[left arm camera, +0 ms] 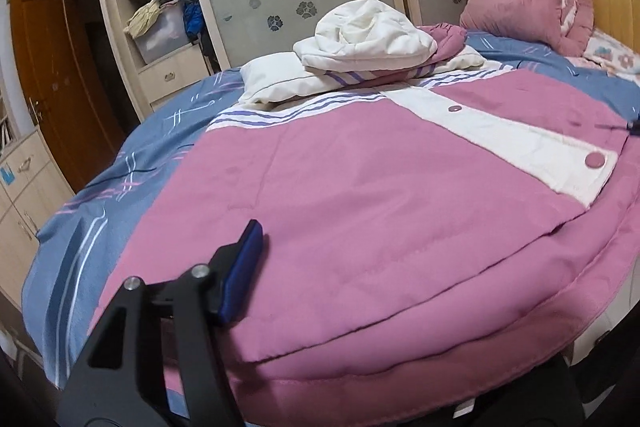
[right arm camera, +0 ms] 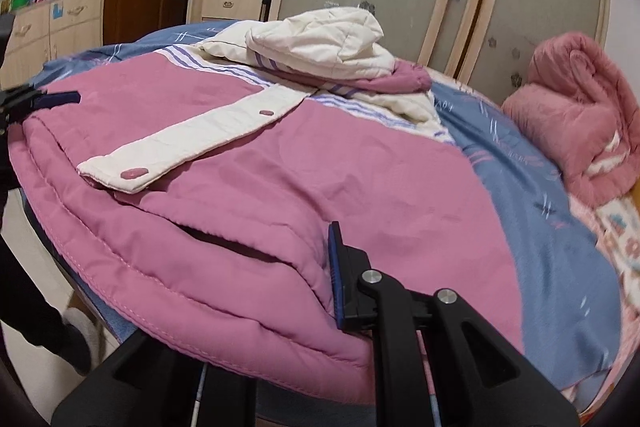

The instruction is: Fold large clothes

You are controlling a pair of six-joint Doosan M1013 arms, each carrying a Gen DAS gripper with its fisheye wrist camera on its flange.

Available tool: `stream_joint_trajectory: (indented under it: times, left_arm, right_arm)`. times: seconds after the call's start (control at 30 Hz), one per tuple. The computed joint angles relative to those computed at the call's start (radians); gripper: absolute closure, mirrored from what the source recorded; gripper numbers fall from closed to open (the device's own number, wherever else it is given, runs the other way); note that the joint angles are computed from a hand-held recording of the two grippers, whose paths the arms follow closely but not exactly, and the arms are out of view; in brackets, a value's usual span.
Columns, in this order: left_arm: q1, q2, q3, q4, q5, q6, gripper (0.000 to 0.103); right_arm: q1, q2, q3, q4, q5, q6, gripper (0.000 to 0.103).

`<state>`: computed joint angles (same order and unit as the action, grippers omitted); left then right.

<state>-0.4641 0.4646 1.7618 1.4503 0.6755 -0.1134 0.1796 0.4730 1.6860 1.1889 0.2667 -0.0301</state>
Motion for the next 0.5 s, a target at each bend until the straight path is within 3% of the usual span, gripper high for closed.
stream_joint_trajectory:
  times: [0.17, 0.27, 0.33, 0.37, 0.5]
  left_arm:
    - [-0.006, -0.002, -0.007, -0.027, 0.013, 0.030, 0.037]
    - [-0.007, -0.013, 0.004, -0.017, -0.003, 0.018, 0.034]
    - [-0.008, -0.014, 0.007, -0.014, -0.006, 0.015, 0.033]
    - [-0.007, -0.015, 0.008, -0.018, -0.009, 0.017, 0.033]
    - [-0.004, -0.020, 0.010, -0.032, -0.024, 0.006, 0.033]
  right_arm:
    - [-0.004, 0.013, -0.012, -0.069, 0.028, 0.130, 0.089]
    - [-0.005, 0.023, -0.022, -0.096, 0.038, 0.183, 0.083]
    - [-0.003, 0.025, -0.022, -0.064, 0.025, 0.160, 0.076]
    - [-0.002, 0.026, -0.021, -0.046, 0.019, 0.142, 0.067]
    - [-0.001, 0.026, -0.021, 0.027, 0.014, 0.069, 0.066]
